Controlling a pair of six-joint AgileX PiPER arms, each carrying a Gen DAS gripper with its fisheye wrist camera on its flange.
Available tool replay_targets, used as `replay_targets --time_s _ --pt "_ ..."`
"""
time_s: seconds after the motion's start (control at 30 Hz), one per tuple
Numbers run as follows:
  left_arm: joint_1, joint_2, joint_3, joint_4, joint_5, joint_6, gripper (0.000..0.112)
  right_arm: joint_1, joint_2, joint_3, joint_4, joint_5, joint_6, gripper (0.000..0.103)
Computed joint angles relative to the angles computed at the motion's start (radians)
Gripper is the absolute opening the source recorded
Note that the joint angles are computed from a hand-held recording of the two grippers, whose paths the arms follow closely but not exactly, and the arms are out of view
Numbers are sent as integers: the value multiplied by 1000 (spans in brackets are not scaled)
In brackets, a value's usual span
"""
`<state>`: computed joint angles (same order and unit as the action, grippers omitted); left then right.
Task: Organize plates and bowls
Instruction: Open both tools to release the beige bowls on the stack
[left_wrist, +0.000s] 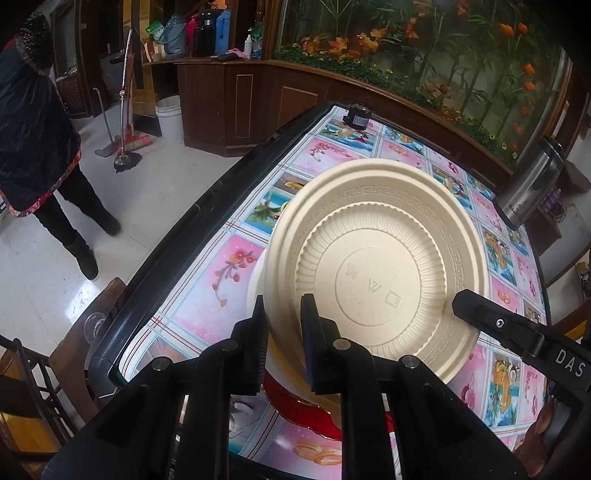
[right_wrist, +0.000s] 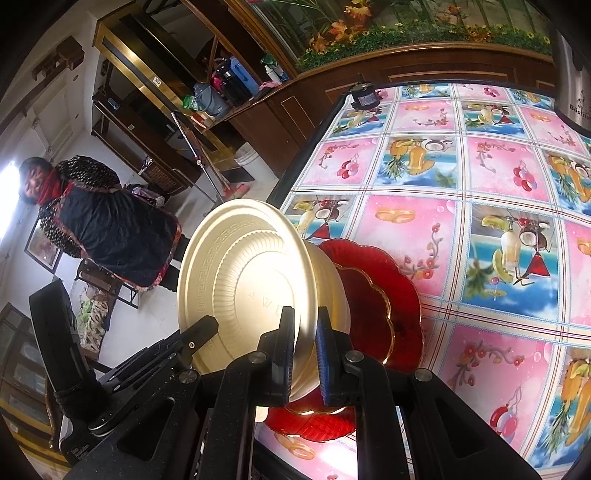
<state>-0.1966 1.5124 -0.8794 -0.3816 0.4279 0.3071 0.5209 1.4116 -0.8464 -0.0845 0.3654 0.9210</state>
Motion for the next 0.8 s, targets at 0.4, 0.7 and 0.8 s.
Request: replay_targets --time_s 0.4,0.7,0.8 --pt "-5 -4 8 6 10 -11 55 4 11 -1 85 2 -81 40" --pt "-21 -179 156 -66 -156 67 76 99 -92 35 -324 24 314 94" --pt "-62 -219 194 123 -182 -127 78 137 -122 50 -423 61 393 101"
